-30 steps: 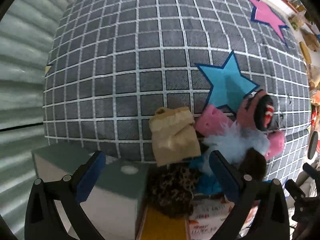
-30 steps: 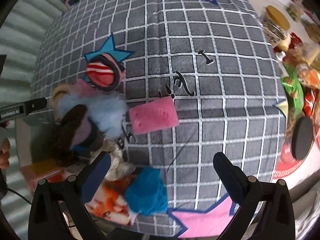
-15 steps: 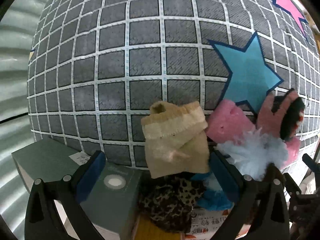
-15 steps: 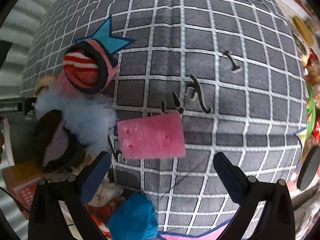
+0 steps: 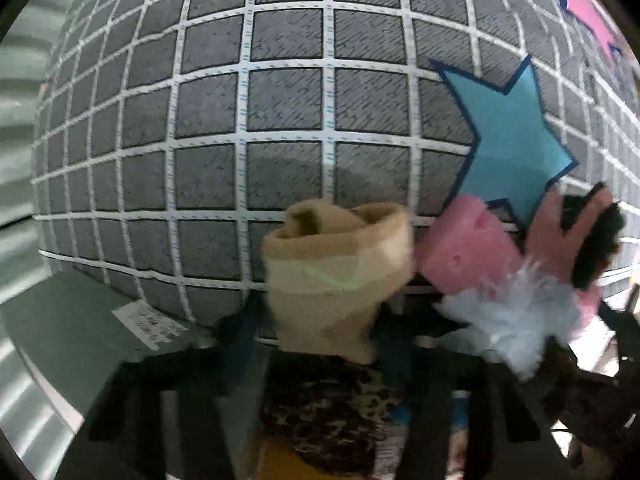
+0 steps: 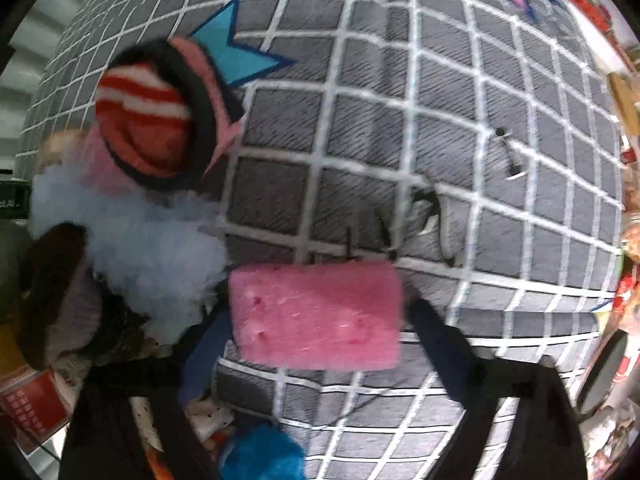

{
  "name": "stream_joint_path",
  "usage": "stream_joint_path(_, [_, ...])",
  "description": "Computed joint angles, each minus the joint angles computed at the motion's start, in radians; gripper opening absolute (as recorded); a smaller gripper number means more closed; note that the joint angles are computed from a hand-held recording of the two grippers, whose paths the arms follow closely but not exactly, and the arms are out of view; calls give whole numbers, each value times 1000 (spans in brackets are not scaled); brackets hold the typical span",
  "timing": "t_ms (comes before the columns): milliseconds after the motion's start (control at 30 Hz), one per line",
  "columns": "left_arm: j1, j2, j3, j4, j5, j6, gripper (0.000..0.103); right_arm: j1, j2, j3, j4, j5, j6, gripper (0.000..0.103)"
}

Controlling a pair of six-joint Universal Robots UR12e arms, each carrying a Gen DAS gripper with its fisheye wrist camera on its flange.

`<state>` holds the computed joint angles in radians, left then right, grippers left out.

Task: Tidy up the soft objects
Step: 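Grasp the beige sock with the left tool while the right tool grasps the pink sponge, then lift the beige sock and pink sponge and carry both over the white box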

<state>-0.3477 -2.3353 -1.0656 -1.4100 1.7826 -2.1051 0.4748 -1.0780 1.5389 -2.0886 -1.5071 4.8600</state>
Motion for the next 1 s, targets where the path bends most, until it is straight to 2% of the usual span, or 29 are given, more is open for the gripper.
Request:
stream_joint_path(33, [2, -5, 9, -16, -9, -6, 35, 2, -3, -4, 19, -6, 1, 72])
stream_joint_path(100, [5, 5, -6, 11, -27, 11, 23, 2, -16, 18, -22, -14, 14, 72])
stream_joint_path(167, [11, 19, -29, 51, -45, 29, 19, 2, -22, 28, -32, -21, 23, 72])
stream_joint_path(433, [33, 81, -98, 191, -151, 51, 18, 4, -68, 49, -67, -67, 73, 72])
stream_joint_path(500, [40, 93, -115, 218, -181, 59, 18, -2, -84, 40, -42, -75, 72, 72])
stream_joint_path(667, [57, 125, -147, 235, -236, 75, 18, 1, -118, 45, -30, -97, 96, 72])
stream_joint_path(700, [61, 134, -157, 238, -246, 84, 18, 20, -140, 67, -28, -105, 117, 72])
stream_joint_path(733, [62, 140, -159, 235, -253, 91, 18, 33, -133, 66, -40, -109, 131, 72])
stream_joint_path(867, [85, 161, -189, 255, -291, 147, 18, 46, -142, 63, -41, -120, 148, 72])
stream_joint_path(1000, [96, 177, -222, 269, -310, 164, 18, 69, -150, 61, -44, -132, 170, 72])
